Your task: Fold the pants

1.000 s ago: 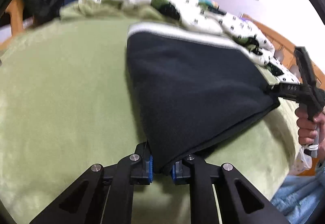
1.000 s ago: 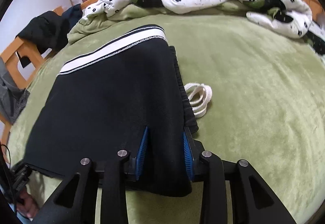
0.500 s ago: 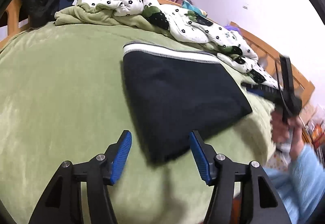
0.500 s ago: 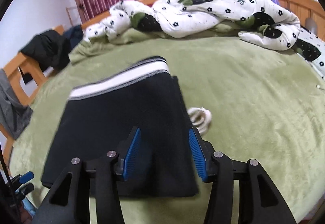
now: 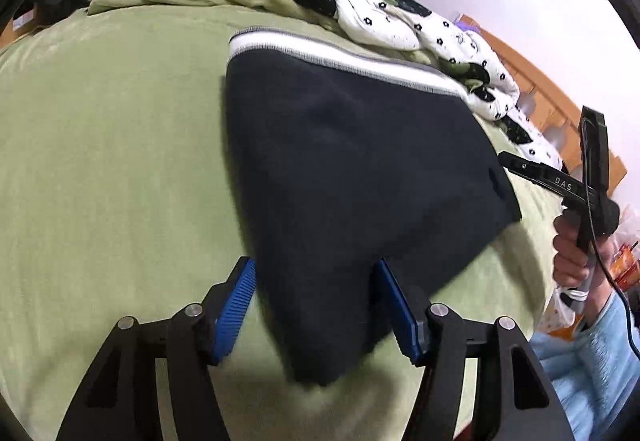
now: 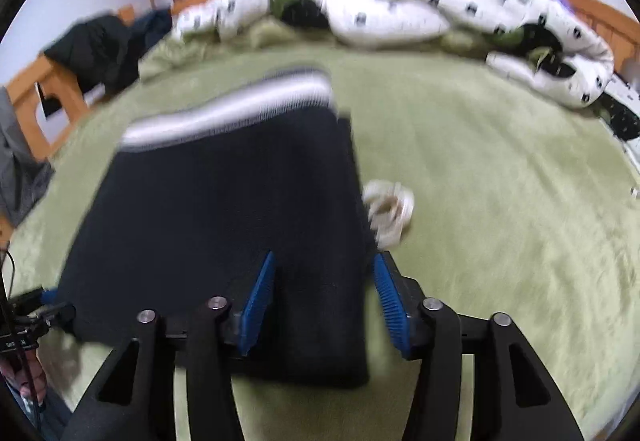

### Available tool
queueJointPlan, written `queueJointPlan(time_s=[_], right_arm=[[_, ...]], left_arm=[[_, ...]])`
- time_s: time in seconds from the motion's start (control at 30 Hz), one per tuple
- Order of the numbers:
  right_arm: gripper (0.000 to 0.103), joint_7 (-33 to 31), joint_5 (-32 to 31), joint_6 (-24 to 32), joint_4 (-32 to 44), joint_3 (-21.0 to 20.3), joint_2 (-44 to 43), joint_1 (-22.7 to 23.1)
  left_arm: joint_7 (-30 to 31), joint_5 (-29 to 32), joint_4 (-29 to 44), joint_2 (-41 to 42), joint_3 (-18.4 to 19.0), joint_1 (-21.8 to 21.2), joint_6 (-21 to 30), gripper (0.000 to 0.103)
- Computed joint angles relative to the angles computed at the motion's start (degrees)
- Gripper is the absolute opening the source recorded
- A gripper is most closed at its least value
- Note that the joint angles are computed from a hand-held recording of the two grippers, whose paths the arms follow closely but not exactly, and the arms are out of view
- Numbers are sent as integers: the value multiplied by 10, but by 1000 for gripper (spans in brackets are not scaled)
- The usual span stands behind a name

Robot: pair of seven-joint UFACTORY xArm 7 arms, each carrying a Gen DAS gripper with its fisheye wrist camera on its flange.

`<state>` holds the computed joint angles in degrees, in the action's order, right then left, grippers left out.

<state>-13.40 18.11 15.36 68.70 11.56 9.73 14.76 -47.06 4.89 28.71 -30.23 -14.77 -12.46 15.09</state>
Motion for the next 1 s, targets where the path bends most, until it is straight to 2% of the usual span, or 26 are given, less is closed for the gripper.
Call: queueJointPlan(time_s=[0.07,0.1,0.17,0.23,0.27,0.3,0.37,0.5,0.6,0.63,0.67,0.7,0.73,0.8,0.87,0.9,0.93,1.0], right_arm=[[67,3,27,19,52,7,39,-7],[67,23,14,42,82,2,60,0],[67,59,-18,88,146,-9,106,13],[67,65,-35,114,188,-7,138,17],[68,74,-56,125,211,-15,156,26],[71,79,-72,139,229,-20,171,30],[73,70,-74,163,266,-12,198,24],[74,60,-69,182,306,-3,229,19],[74,28,-17,187,306,26,237,-13],[74,17,13,205,315,41,243,-30],[72,23,47,228,325,51,249,-44],[71,31,64,237,330,50,251,-46],[68,37,80,240,328,49,246,-49],[43,34,94,226,306,46,222,-46],[24,6,163,199,264,73,180,-68],[22,-5,192,195,255,80,170,-73],[22,-13,212,176,237,86,151,-70],[21,-7,202,152,220,69,131,-35]], left_arm=[[36,-14,20,31,37,-18,-11,76],[54,-29,26,46,57,-28,-30,77],[74,-44,43,69,74,-25,-29,74],[113,-81,59,100,113,-42,-53,74],[120,-95,71,117,119,-42,-44,74],[143,-125,90,140,139,-54,-24,75],[230,-221,99,165,190,-108,-52,76],[291,-262,118,198,175,-105,-76,73],[301,-260,133,213,148,-83,-77,55],[308,-267,129,208,143,-78,-86,39],[319,-273,125,201,142,-76,-92,31],[339,-292,120,193,151,-85,-94,28],[368,-327,118,185,169,-103,-94,25],[419,-398,121,173,202,-136,-88,23],[484,-483,121,154,236,-169,-78,19],[509,-512,116,136,248,-179,-72,19],[510,-517,108,118,240,-166,-64,18],[461,-465,91,86,198,-106,-45,18]])
